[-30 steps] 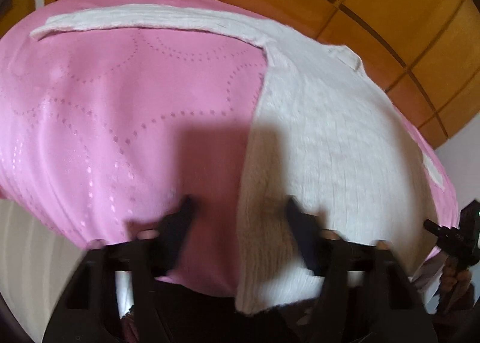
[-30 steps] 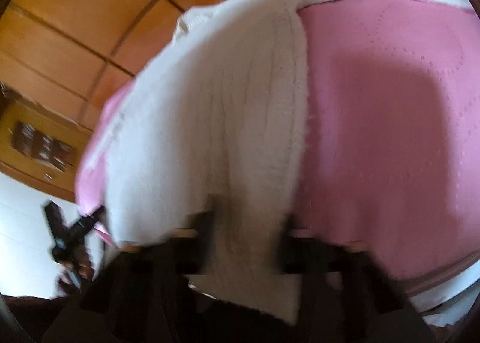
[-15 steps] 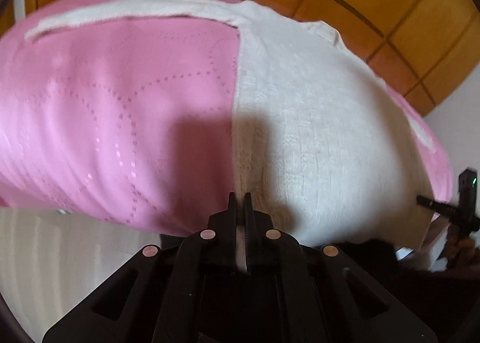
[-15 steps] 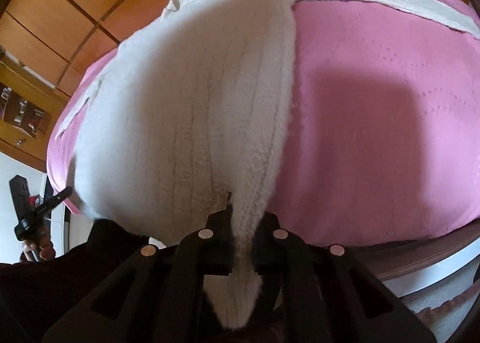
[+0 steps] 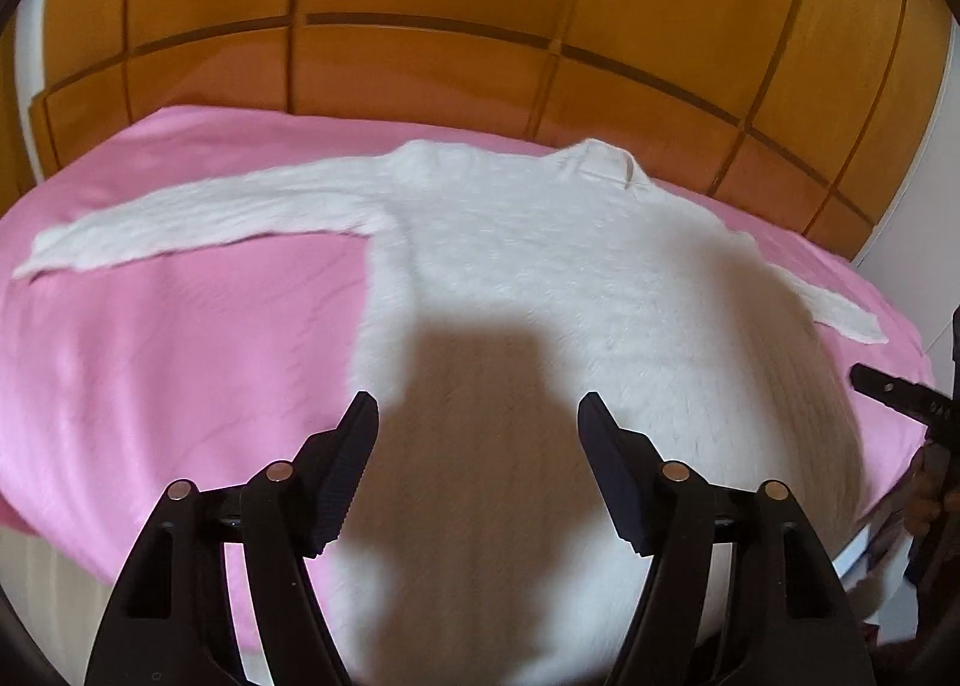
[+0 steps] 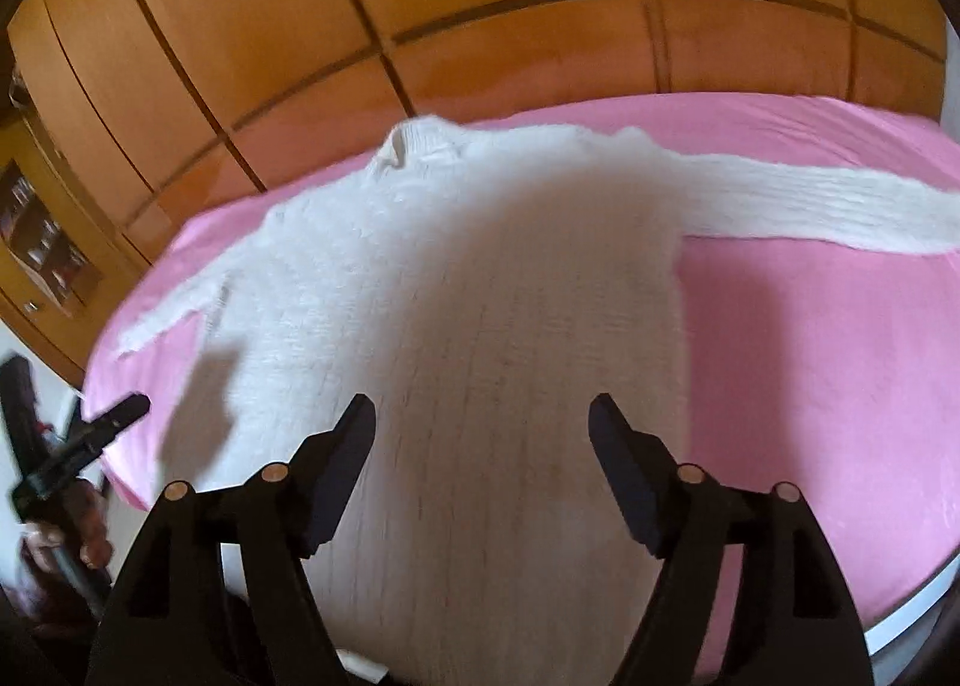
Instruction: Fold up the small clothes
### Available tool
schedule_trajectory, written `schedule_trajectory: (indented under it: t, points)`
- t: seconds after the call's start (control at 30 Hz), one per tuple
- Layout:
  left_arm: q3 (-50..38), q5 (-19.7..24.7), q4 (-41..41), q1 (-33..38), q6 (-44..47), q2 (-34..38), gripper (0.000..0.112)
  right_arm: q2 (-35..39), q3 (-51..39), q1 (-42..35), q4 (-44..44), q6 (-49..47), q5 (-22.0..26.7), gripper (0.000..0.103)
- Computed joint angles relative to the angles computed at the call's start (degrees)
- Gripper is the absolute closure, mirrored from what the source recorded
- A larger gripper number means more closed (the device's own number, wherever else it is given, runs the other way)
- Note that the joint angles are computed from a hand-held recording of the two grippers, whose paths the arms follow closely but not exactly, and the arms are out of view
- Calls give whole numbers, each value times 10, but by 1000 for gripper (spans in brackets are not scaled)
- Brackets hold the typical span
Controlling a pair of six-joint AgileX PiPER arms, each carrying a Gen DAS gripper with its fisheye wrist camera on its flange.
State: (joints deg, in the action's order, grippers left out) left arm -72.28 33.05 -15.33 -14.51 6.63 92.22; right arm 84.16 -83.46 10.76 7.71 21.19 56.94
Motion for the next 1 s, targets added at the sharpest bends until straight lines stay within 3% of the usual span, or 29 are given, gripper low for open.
schedule_trajectory:
  t: [0.1,0.13,0.17,0.23,0.27,0.37,0.53,0.7,0.8,0.87,1.0]
  points:
    - [-18,-9,64,-34,-55,39,45,24,25,1,-8,16,1,30]
    - [-19,-5,103,-42,-87,52,45,24,47,-8,-12,17,0,34]
    - [-24,0,118,-48,-105,63,45,6,79,-22,6,-2,-23,35]
    - [-17,3,111,-41,-110,83,45,-32,125,-58,64,-56,-52,35]
    - [2,-19,99,-37,-100,78,44,-41,135,-77,92,-80,-52,35]
    - [13,-38,137,-46,-126,75,42,-64,153,-166,181,-139,-37,35]
    - [1,-23,135,-43,-143,79,40,-48,150,-342,217,-136,-51,39]
    - [-12,-3,171,-55,-182,80,40,55,95,-506,245,-85,-93,49]
    - [-10,-8,152,-52,-174,80,35,121,35,-539,250,-63,-105,51]
    - [-9,-6,133,-50,-161,77,25,163,-16,-543,231,-39,-98,51]
    - [-12,-5,126,-54,-150,77,23,256,-157,-529,156,11,-48,55]
